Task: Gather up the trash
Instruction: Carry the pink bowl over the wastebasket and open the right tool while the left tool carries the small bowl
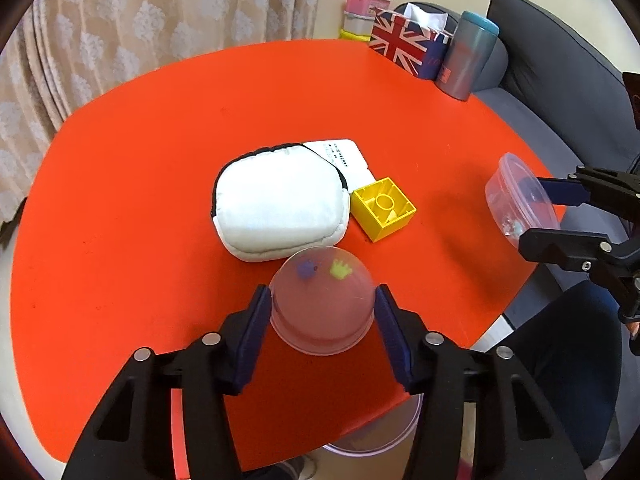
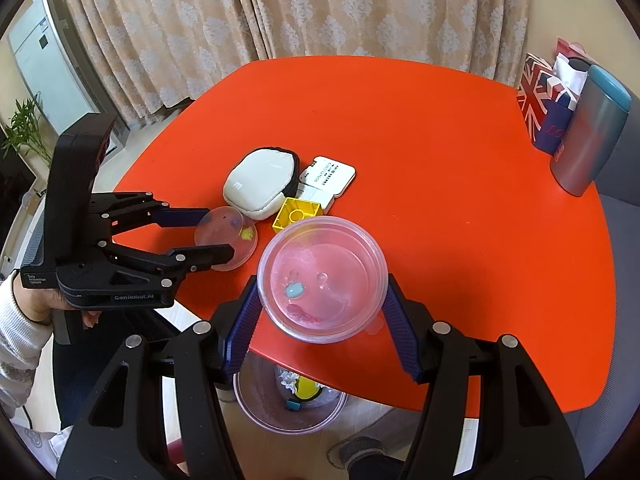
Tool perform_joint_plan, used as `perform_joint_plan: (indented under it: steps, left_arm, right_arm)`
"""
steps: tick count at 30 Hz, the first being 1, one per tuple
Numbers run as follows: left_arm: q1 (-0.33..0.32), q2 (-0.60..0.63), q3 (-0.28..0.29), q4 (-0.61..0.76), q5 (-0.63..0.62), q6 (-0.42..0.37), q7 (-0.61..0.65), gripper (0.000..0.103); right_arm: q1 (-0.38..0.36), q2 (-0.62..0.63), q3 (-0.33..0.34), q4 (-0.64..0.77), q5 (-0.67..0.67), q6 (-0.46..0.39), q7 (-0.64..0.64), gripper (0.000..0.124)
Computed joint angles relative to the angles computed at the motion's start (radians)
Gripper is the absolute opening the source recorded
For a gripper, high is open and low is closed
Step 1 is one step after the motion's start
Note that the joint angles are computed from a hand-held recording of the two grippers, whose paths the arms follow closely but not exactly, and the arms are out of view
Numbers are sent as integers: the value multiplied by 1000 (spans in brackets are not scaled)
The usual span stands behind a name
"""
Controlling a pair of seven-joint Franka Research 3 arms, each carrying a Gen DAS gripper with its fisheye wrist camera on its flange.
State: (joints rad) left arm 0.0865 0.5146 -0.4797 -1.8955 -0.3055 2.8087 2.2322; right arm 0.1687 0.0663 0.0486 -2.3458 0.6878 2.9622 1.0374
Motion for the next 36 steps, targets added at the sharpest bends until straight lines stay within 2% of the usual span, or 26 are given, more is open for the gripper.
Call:
perform_joint_plan:
  steps: [10, 17, 23, 29, 36]
  left_arm:
    - [81, -78, -76, -82, -111, 32, 112, 51]
    - [119, -180, -112, -159, -299, 18, 282, 51]
    - [106, -257, -94, -216, -432, -23, 412, 51]
    - [63, -312, -39, -267, -513, -60, 481, 51]
    - [-3, -356, 35, -310, -584, -87, 537, 51]
  right_arm:
    - [12, -21, 5, -16, -2, 12, -5, 60]
    - [37, -72, 0, -62, -39, 18, 18, 60]
    - [62, -130, -8, -114, -66, 9, 33, 60]
    - [95, -182, -20, -171, -56, -9, 16, 60]
    - [134, -176, -32, -198, 33, -41, -50, 60]
